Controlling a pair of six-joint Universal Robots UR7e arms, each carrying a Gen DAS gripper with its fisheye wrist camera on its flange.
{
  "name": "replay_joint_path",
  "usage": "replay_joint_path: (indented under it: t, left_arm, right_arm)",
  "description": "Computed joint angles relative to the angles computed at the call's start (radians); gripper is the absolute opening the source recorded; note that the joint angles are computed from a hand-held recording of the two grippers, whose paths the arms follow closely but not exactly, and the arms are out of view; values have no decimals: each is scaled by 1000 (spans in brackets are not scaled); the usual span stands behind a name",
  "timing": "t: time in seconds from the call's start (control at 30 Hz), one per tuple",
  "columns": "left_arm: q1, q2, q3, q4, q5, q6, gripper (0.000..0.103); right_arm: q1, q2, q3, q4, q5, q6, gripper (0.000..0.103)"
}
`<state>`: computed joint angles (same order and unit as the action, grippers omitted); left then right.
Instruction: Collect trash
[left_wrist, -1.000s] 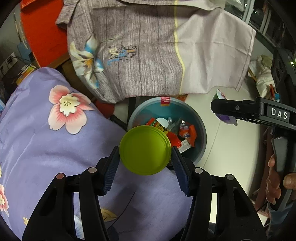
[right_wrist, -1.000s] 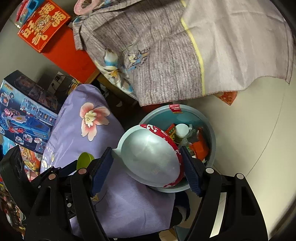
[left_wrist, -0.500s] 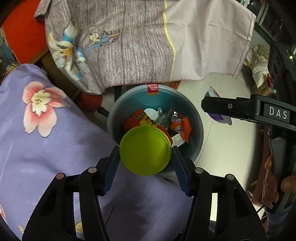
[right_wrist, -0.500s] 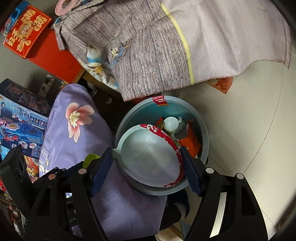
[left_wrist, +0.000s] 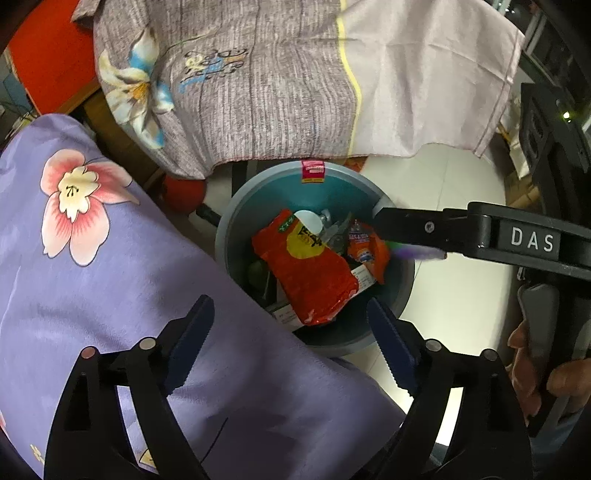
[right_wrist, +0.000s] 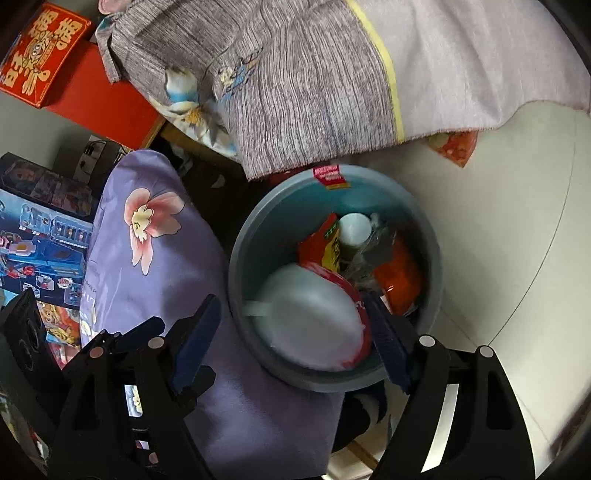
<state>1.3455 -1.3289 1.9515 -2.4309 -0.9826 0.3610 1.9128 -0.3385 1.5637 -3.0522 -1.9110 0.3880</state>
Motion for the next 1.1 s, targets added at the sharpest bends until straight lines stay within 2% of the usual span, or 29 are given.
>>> replay_joint_path:
  t: [0.27,0.4,0.63,0.77,1.1]
  left_arm:
    - [-4,-39,18,11,-4,-20,91]
    - [-6,-71,33,14,-7,-38,92]
    - [-28,-155,94,-32,44,-50,94]
    - [-41,-209,123,-65,60,-45,94]
    - [-60,-308,166,-92,94,-65,98]
  right_arm:
    - [21,-15,23,-2,-34,31,78]
    - [42,-26,42,1,-56,44,83]
    - [99,-44,76,-5,-109,52,87]
    - [145,-52,91,-10,-169,43,91]
    - [239,-46,89,-17,-289,-6,91]
